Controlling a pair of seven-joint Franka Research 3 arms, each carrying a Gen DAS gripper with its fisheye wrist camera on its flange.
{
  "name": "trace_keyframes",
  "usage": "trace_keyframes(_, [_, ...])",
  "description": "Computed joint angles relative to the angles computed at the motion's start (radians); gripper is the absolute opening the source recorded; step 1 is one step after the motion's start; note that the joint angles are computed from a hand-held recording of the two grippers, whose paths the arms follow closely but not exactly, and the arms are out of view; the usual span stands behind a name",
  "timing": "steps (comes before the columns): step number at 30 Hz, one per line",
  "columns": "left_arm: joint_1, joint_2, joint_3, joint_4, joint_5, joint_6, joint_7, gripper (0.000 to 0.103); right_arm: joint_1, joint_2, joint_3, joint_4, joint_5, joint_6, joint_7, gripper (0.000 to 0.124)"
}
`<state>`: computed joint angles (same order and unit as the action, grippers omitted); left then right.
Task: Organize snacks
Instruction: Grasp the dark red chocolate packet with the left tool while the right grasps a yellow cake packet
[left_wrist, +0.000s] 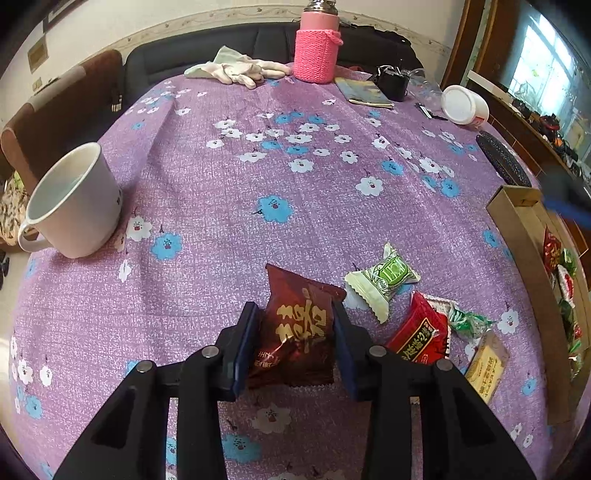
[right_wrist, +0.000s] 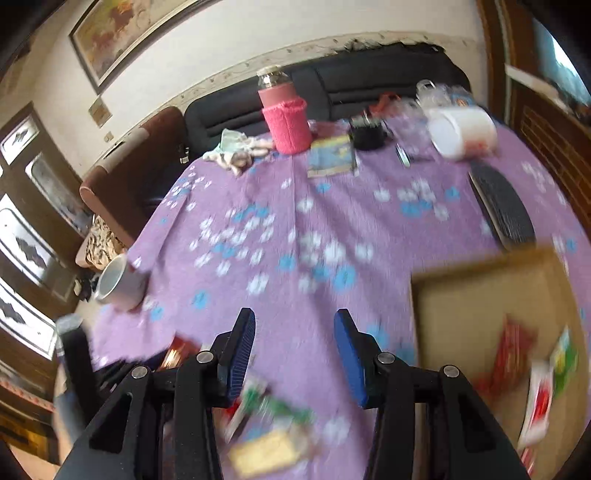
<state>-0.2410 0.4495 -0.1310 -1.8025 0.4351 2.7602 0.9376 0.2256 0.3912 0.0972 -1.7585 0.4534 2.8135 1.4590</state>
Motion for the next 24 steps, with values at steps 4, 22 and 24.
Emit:
trace_keyframes(4, [-0.037,-0.01,0.044,-0.005,0.078,-0.006,-0.076,0.033,-0.033,-0.094,0.057,-0.153,0.143,-0.027,-0.048,0.049])
trace_keyframes(22, [0.011,-0.058,0.024,-0.068,0.055,0.086,-0.123,0.033,0.202,-0.003,-0.135,-0.083,-0.369,-0.174,0.47,0.06])
trace_keyframes(24, [0.014,-0.06,0.022,-0.069,0.05,0.088,-0.118,0.033,0.225,0.009,-0.144,-0.069,-0.473,-0.174,0.47,0.065])
